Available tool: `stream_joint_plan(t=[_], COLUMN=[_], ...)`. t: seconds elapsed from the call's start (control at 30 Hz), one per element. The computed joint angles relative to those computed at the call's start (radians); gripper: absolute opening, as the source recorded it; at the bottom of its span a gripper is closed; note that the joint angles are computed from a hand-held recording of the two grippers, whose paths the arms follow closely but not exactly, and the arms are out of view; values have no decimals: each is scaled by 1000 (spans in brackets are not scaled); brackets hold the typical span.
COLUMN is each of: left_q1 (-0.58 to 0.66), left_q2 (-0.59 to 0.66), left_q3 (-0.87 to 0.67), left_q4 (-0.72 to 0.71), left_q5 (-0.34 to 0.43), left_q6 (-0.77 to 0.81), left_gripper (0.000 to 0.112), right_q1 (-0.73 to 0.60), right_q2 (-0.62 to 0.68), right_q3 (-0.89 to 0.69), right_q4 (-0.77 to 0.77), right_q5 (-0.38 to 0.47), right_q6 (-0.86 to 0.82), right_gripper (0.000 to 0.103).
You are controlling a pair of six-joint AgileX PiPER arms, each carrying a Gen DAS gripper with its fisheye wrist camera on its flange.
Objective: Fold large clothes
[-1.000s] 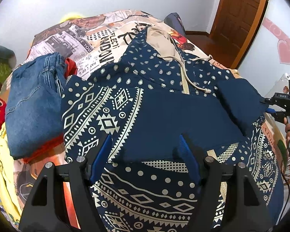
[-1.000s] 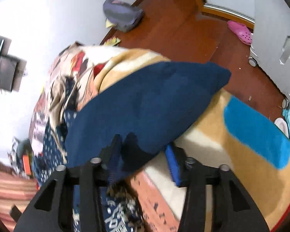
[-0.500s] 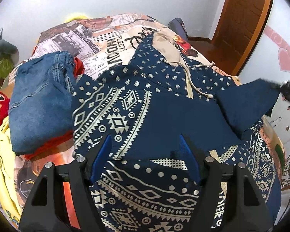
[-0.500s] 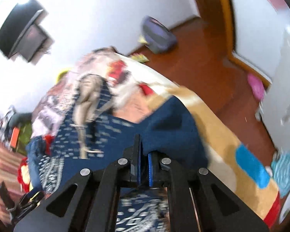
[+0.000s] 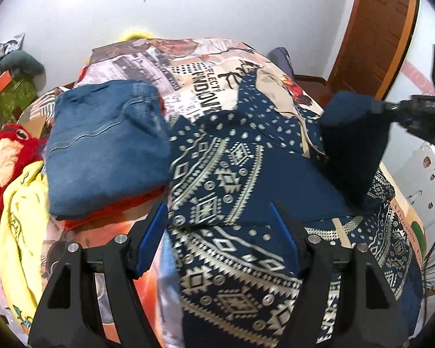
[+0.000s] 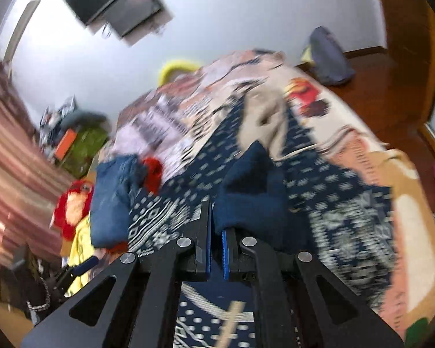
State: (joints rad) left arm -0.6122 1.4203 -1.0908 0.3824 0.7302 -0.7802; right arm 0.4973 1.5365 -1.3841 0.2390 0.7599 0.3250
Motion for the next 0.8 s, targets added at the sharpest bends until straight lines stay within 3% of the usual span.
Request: stream_joint_plan(t=[0.27, 0.4, 0.47, 0.53, 0.67, 0.8], left_q1=[41, 45, 42, 31, 7, -23], left_q2=[-84, -96, -90, -84, -76, -41], left_q3=[90, 115, 117, 116, 97, 48], left_q4=[-14, -21, -25, -21, 1, 38], left_q5=[-1, -8, -7, -4, 18, 51], left_q6=[29, 26, 22, 9, -8, -29], left_gripper=[70, 70, 70, 70, 70, 70], right_q1=[168, 233, 244, 239, 197, 153], right_q2=[202, 304, 337, 351, 317, 225], right_q3=[-104, -164, -185, -191, -159, -152], right_q4=[-2, -12, 12, 49, 126, 72], right_q5=[74, 185, 237, 272, 303, 347], right_q6=[-9, -20, -38, -62, -132, -142], right_gripper=[9, 11, 18, 30, 31, 31])
